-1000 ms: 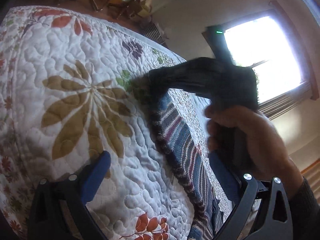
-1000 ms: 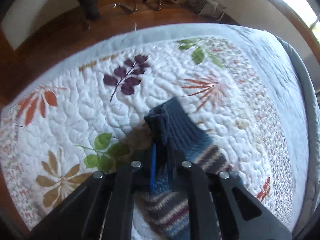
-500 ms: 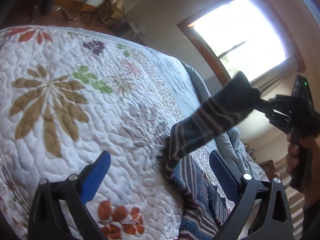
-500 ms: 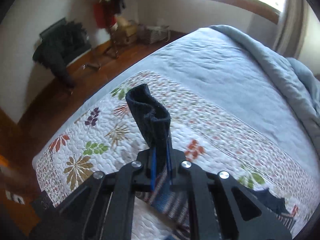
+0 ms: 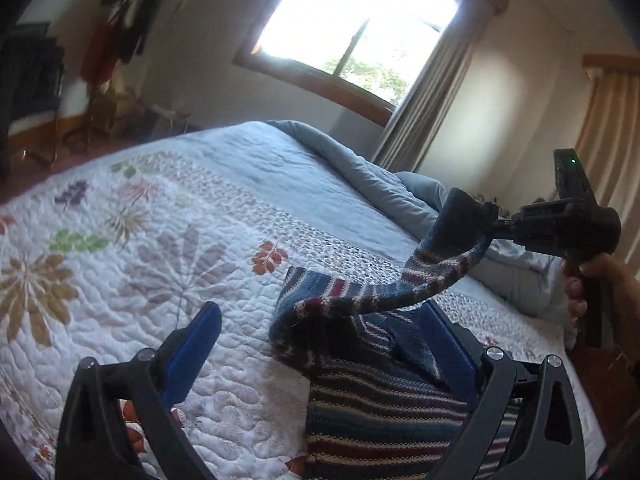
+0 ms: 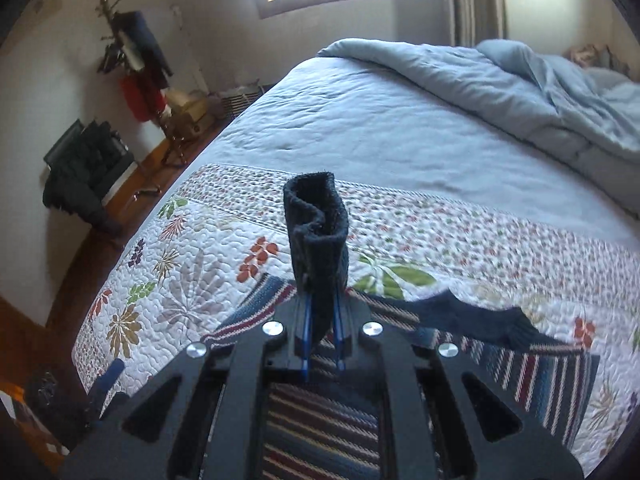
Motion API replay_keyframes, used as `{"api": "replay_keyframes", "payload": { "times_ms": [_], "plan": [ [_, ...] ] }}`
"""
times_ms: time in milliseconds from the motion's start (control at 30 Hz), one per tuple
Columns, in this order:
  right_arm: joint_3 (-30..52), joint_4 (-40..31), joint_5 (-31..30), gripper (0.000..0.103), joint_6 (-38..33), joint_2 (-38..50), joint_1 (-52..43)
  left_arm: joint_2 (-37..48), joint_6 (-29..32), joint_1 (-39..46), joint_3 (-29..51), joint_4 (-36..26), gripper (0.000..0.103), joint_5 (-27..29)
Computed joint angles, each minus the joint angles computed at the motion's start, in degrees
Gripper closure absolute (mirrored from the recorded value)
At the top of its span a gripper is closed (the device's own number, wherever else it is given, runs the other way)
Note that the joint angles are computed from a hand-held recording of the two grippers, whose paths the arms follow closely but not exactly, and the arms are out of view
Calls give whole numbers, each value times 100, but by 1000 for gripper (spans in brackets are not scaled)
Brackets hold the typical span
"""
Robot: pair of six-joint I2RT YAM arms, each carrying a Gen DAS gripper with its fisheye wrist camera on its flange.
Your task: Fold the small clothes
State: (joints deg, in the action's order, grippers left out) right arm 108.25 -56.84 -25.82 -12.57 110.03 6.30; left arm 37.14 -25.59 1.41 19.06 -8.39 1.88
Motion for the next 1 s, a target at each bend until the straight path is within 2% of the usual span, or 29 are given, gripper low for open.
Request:
{"api": "replay_keyframes", "payload": {
  "times_ms": [67,200,433,767,867,1000],
  "plan": [
    [-379,205,-184,95,-70,-83,-308,135,1,-759,163,-75,4,-654],
    [-1030,586,-571,95,-157,-73,-874,581,44,-1665,360,-47,4,-1430],
    [-1926,1154,-1091,95,4,106,-1554,1030,66,-2147,362,165,4,-1750],
    [-2676,1320,-1675,95,-17,414,-2289,1346,-39,-1765,189,479,4,-1190],
    [-2785,1301,-1846,93,-50,592,-2445,1527,-159,-1163,24,823,4,-242],
    [-2485,842,-2146,81,-127,1023,-2693,1727,-359,-421,-188,1191,4,612]
  ]
}}
